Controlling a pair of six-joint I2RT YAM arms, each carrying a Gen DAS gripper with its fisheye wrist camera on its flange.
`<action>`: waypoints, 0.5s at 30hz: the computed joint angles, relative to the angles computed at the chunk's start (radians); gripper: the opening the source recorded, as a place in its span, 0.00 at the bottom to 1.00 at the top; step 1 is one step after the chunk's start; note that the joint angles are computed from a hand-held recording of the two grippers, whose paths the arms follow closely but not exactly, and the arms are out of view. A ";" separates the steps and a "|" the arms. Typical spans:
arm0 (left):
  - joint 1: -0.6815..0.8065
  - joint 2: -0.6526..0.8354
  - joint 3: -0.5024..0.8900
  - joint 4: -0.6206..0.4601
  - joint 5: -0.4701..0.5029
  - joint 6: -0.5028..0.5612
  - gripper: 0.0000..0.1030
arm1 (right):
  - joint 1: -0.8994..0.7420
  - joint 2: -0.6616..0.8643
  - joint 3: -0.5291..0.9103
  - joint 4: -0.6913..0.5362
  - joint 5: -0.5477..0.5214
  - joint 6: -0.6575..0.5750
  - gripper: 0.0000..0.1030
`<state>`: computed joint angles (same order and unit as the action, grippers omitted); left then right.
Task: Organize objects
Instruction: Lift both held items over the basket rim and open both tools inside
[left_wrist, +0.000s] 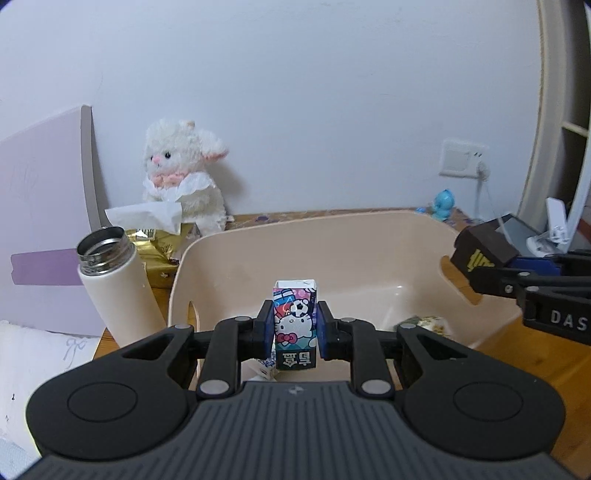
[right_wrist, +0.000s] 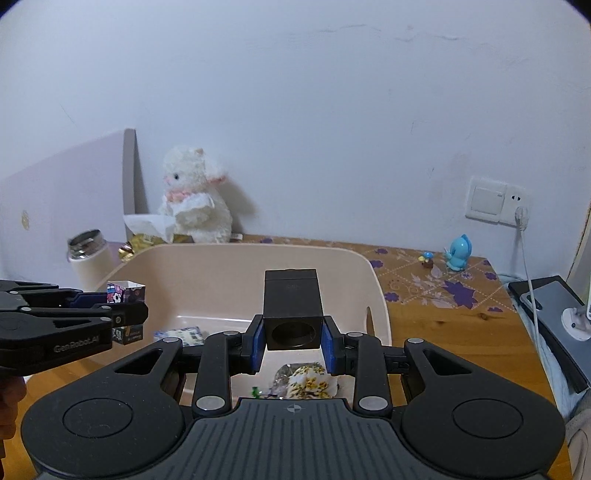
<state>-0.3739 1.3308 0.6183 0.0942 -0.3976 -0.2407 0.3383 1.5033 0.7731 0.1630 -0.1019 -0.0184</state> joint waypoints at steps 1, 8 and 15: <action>0.011 0.032 0.015 0.004 0.006 0.004 0.24 | 0.000 0.023 0.018 -0.008 0.002 -0.003 0.28; 0.061 0.227 0.121 -0.020 0.045 0.000 0.24 | 0.011 0.151 0.112 -0.075 0.029 -0.041 0.28; 0.079 0.267 0.138 -0.046 0.064 -0.019 0.25 | 0.004 0.150 0.112 -0.089 0.027 -0.043 0.40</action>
<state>-0.2950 1.5975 0.7566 0.0485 -0.3339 -0.2599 0.3425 1.6535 0.8854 0.0738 -0.0744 -0.0613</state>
